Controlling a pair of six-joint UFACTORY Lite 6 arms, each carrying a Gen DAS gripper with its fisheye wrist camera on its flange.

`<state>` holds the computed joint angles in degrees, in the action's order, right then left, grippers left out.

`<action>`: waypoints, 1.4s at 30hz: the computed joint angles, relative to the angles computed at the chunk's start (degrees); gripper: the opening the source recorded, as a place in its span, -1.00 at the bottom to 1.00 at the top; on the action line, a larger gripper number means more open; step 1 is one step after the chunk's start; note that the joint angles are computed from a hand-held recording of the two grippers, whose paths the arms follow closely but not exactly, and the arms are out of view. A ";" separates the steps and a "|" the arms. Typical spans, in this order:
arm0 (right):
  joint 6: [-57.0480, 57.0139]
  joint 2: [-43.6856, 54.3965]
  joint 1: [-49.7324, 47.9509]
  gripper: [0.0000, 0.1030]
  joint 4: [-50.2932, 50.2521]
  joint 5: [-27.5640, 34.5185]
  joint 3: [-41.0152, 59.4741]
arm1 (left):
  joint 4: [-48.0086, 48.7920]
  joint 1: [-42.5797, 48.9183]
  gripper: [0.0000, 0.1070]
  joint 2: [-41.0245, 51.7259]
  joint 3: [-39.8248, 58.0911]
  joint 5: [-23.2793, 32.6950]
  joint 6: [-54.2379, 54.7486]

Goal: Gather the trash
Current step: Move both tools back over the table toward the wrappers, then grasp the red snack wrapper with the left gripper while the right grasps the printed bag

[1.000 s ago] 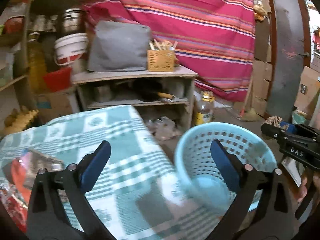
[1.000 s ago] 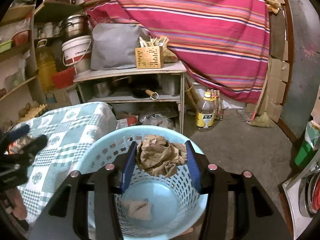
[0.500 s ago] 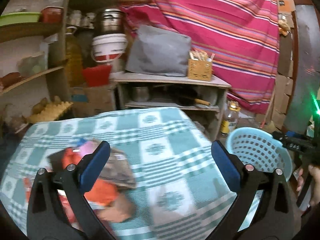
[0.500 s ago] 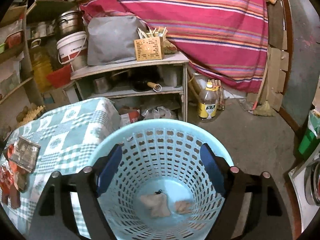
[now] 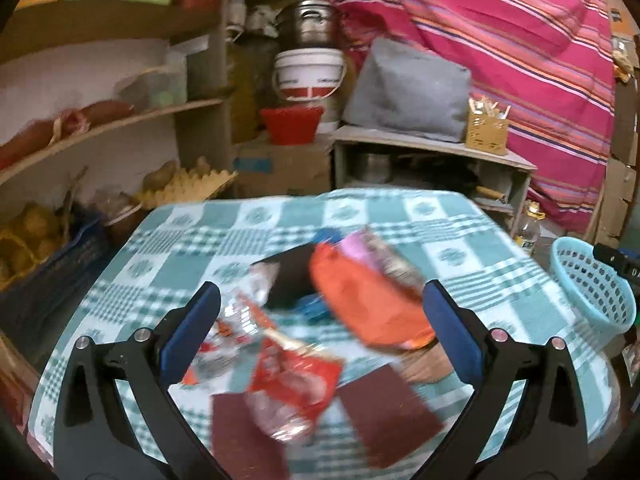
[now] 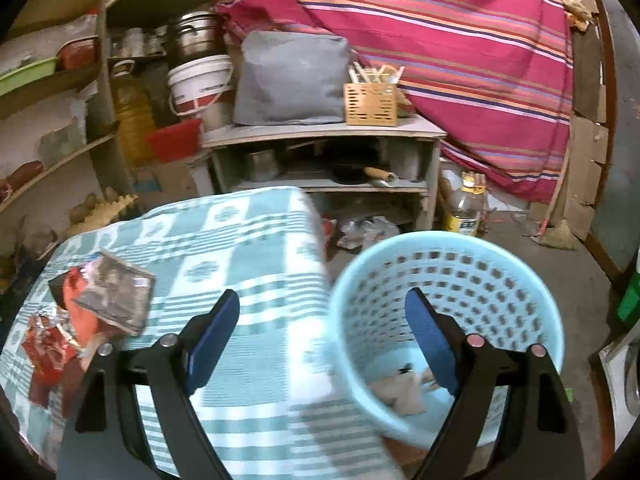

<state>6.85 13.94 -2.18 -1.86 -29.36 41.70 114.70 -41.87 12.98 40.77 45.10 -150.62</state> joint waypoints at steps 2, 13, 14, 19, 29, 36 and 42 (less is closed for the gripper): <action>-2.73 0.84 3.36 0.62 4.71 0.06 0.41 | 3.08 2.20 0.82 -1.61 -3.62 -1.43 -3.66; -12.60 6.52 12.63 0.62 17.56 1.62 5.52 | 23.47 14.08 0.81 0.99 -9.22 -9.24 -20.67; -12.17 6.98 12.65 0.62 17.21 2.22 6.18 | 24.83 14.36 0.78 1.27 -9.06 -9.65 -21.68; -11.59 8.10 13.26 0.62 16.69 2.63 7.19 | 28.02 14.09 0.36 4.39 -6.32 -12.16 -23.01; -15.13 9.22 16.08 0.62 20.07 3.01 8.44 | 31.95 13.81 -0.86 5.04 -5.77 -13.95 -25.04; -19.76 10.62 20.39 0.62 23.88 2.29 10.34 | 20.65 11.07 -0.89 -1.27 -8.46 -10.46 -14.19; -24.62 14.50 26.23 0.62 28.98 3.13 15.23 | 13.86 11.57 -0.89 -2.97 -6.73 -7.95 -6.83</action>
